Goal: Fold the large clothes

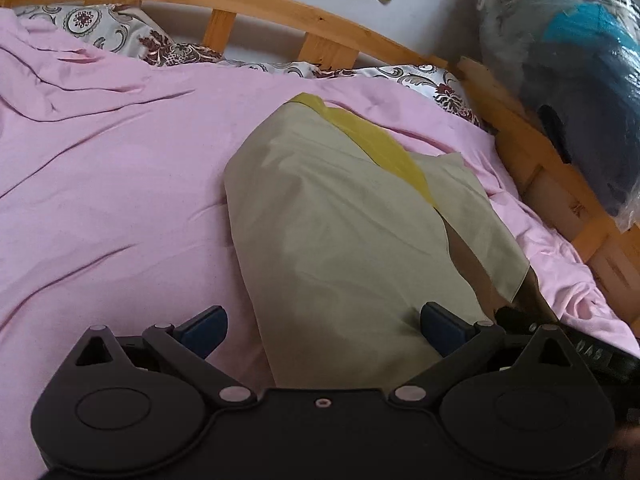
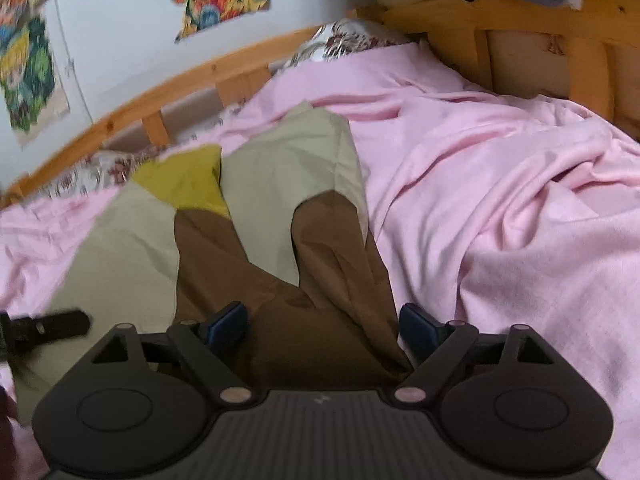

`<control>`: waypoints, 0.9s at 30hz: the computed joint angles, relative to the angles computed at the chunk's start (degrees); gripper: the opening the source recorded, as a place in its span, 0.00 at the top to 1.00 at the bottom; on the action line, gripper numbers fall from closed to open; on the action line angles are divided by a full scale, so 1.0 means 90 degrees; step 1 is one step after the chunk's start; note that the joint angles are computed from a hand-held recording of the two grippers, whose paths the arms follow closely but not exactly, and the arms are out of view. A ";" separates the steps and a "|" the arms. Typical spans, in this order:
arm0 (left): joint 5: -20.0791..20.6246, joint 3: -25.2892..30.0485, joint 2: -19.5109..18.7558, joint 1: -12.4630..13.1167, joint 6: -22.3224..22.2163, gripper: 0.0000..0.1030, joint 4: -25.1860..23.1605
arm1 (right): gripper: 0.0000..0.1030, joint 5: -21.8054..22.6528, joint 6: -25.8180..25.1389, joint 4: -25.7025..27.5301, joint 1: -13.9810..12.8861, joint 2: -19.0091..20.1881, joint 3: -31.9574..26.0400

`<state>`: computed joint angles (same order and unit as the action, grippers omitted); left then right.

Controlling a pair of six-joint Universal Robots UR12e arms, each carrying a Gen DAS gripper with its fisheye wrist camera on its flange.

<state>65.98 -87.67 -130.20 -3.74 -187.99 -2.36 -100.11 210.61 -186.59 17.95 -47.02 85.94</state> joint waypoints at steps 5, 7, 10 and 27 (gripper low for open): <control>-0.0031 -0.0017 0.0006 0.0009 -0.0079 0.01 -0.0011 | 0.15 0.0259 0.0347 -0.0721 -0.0125 0.0088 0.0047; 0.0026 -0.0027 0.0008 -0.0011 -0.0046 0.01 0.0035 | 0.17 0.0245 0.0456 -0.0825 -0.0161 0.0139 -0.0001; 0.0074 -0.0048 0.0025 -0.0014 0.0017 0.01 0.0064 | 0.41 0.0120 0.0519 -0.0874 -0.0171 0.0218 -0.0124; 0.0349 -0.0202 0.0132 0.0042 0.0364 0.01 0.0133 | 0.54 -0.0092 -0.1836 -0.0769 0.0041 0.0215 -0.0375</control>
<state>69.12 -89.48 -129.01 -3.36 -184.72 -1.16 -100.93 194.08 -193.51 18.32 -45.08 82.57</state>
